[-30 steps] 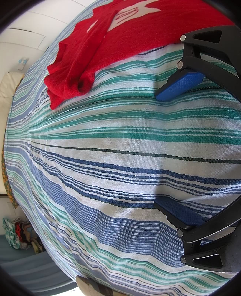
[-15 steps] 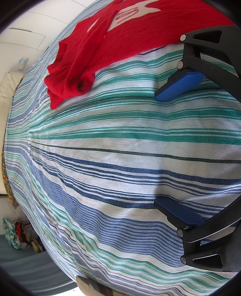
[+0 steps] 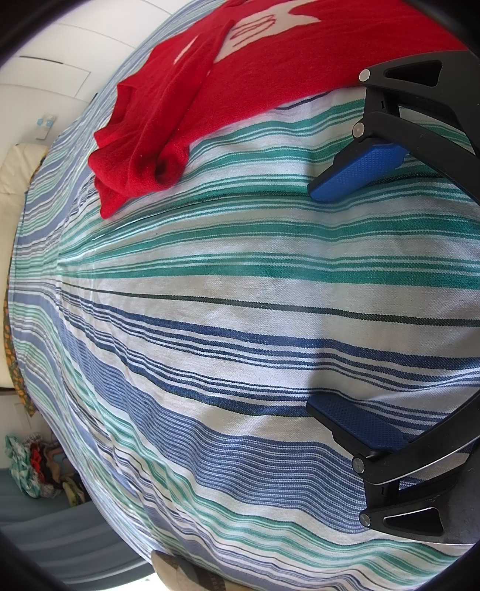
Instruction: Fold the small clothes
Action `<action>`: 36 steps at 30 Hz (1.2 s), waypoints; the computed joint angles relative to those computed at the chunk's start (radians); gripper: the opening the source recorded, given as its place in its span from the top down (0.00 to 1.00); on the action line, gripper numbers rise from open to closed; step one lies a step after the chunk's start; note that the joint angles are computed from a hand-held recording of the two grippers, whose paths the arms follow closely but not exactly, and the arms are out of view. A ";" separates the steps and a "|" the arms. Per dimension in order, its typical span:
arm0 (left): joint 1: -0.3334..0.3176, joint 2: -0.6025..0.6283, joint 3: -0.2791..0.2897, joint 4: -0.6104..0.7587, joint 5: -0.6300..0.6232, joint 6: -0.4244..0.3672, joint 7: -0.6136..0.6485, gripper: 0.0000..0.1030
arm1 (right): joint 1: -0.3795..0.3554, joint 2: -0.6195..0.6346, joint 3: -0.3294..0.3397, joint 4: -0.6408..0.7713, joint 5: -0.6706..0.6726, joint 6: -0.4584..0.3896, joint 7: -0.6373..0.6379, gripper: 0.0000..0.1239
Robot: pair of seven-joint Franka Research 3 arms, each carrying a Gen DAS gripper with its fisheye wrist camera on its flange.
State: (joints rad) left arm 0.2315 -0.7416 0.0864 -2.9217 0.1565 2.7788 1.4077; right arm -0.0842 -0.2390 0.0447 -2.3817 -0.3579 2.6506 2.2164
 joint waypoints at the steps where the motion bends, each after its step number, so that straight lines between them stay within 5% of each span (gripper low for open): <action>1: 0.001 0.000 0.000 0.000 0.000 0.000 0.000 0.00 | -0.002 0.003 0.003 0.001 -0.006 0.007 0.008 0.97; 5: 0.000 0.001 0.000 0.001 -0.001 0.000 0.002 0.00 | 0.001 -0.017 -0.013 -0.038 0.021 0.059 -0.010 0.98; 12: 0.001 0.001 0.000 0.001 -0.002 0.000 0.003 0.00 | 0.047 -0.079 -0.101 -0.129 0.316 0.163 -0.255 0.91; 21: 0.001 0.004 0.000 0.002 -0.002 0.002 0.003 0.00 | -0.140 -0.237 0.022 -0.229 0.284 0.158 -0.203 0.63; 25: 0.003 0.006 -0.002 0.003 -0.001 0.003 0.002 0.00 | -0.205 -0.353 0.061 -0.265 0.238 0.118 -0.149 0.60; 31: 0.006 0.010 -0.008 0.006 0.004 0.005 -0.004 0.00 | -0.125 -0.552 0.033 -0.300 0.304 0.080 -0.214 0.50; 36: 0.002 0.014 -0.001 0.010 0.001 0.003 -0.002 0.00 | -0.005 -0.733 0.072 -0.347 0.360 -0.009 -0.297 0.40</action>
